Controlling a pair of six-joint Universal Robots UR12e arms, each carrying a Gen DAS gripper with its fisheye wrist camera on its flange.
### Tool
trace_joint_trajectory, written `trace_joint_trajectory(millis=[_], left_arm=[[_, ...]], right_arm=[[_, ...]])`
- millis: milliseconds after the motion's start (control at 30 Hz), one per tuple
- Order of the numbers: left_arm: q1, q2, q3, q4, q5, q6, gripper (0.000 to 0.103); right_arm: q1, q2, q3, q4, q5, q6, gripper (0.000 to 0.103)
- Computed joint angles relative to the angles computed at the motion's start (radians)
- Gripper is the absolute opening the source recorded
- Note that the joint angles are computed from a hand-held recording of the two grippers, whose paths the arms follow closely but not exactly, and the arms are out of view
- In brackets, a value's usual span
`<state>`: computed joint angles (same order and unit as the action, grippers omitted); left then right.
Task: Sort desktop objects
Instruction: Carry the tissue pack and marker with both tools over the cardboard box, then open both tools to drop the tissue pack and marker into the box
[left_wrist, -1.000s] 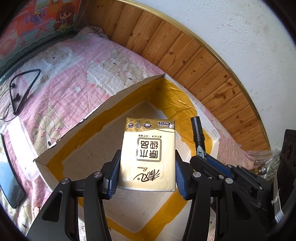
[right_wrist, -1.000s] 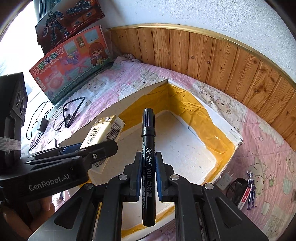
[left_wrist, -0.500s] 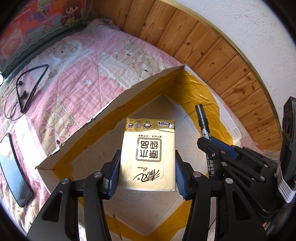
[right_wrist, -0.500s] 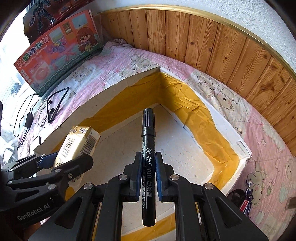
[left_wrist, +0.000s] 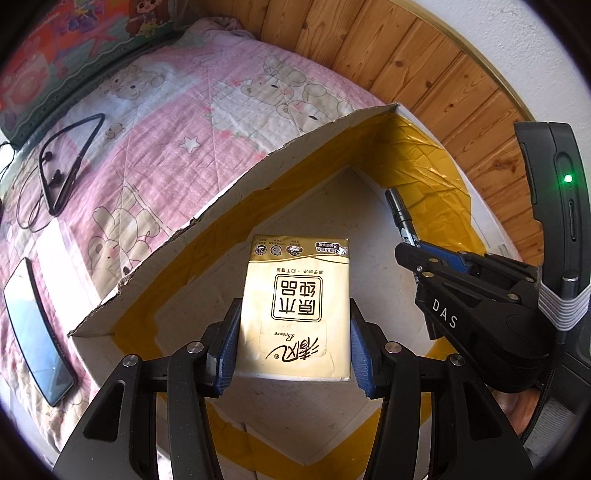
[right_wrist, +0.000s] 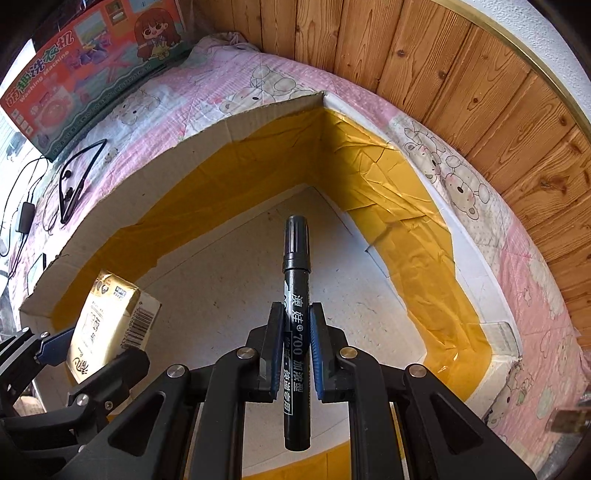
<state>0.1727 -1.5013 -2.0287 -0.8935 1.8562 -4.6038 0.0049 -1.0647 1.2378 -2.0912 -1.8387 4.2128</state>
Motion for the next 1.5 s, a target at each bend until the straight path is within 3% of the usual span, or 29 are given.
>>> trace_joint_trajectory(millis=[233, 633, 833, 1167, 1500], left_arm=[[0.011, -0.004, 0.002, -0.019, -0.032, 0.032, 0.054], [0.016, 0.002, -0.005, -0.008, -0.044, 0.085, 0.054], [0.022, 0.013, -0.02, 0.015, -0.063, 0.084, 0.055], [0.025, 0.02, -0.02, 0.025, -0.103, 0.121, 0.055], [0.016, 0.039, -0.023, 0.032, -0.089, 0.157, 0.055]], right_arm=[[-0.014, 0.027, -0.039, 0.082, 0.036, -0.038, 0.015], [-0.022, 0.029, -0.032, 0.068, 0.073, -0.048, 0.016], [-0.019, 0.021, -0.022, 0.062, 0.064, -0.017, 0.026], [-0.007, 0.011, -0.019, 0.073, 0.057, 0.008, 0.029], [0.018, -0.005, -0.026, 0.086, 0.023, 0.035, 0.031]])
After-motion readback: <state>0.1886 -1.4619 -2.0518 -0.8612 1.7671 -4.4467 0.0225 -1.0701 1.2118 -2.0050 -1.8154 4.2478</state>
